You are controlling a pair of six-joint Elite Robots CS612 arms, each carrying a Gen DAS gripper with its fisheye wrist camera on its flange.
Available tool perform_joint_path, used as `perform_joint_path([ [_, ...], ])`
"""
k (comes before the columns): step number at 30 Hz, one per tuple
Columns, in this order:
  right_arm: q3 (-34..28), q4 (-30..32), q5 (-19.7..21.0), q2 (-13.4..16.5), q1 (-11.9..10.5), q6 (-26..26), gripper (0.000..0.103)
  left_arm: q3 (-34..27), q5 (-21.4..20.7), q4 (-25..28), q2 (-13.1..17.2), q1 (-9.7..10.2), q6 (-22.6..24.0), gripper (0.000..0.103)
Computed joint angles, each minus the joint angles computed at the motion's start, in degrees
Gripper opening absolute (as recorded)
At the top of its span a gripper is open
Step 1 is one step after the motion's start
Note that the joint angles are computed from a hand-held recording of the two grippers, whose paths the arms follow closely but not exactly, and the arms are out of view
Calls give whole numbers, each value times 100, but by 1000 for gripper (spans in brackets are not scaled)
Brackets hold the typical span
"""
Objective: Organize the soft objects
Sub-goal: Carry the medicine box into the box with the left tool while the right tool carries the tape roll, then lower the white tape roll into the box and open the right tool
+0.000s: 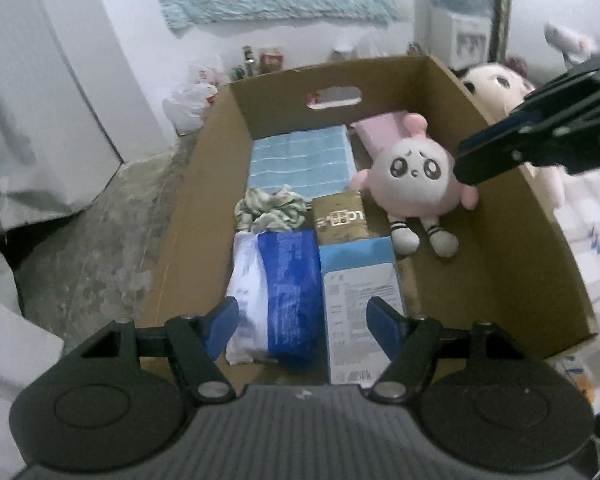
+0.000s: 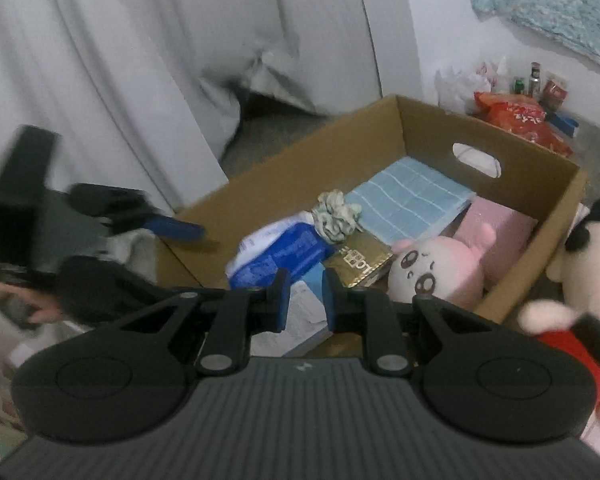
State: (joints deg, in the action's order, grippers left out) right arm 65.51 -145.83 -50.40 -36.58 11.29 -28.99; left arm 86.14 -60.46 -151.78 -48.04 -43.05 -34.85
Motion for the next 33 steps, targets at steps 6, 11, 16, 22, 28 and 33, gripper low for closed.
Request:
perform_joint_path([
  [6,286,-258,137,-202,-210,233,19,329,-13,-1006,-13,-127,122,72],
  [11,825,-16,-559,-460,-437,-64,29,404,-122,-1755,46,-285,364,72],
  [16,836,62,-1383,-216,-407,-451,62,310,-111,-1750,134,-377,396,72],
  [22,895,-198,-1394,-54,-355,-829,79,321,-122,-1539,162,-356,146,74],
  [28,1431,-1241,-1875,-208,-295,-1072,47,423,-162,-1825,181,-333,-76,76],
  [33,1586,-1301,-1315,-471,-424,-530,47,428,-63,-1870,197,-345,24,76],
])
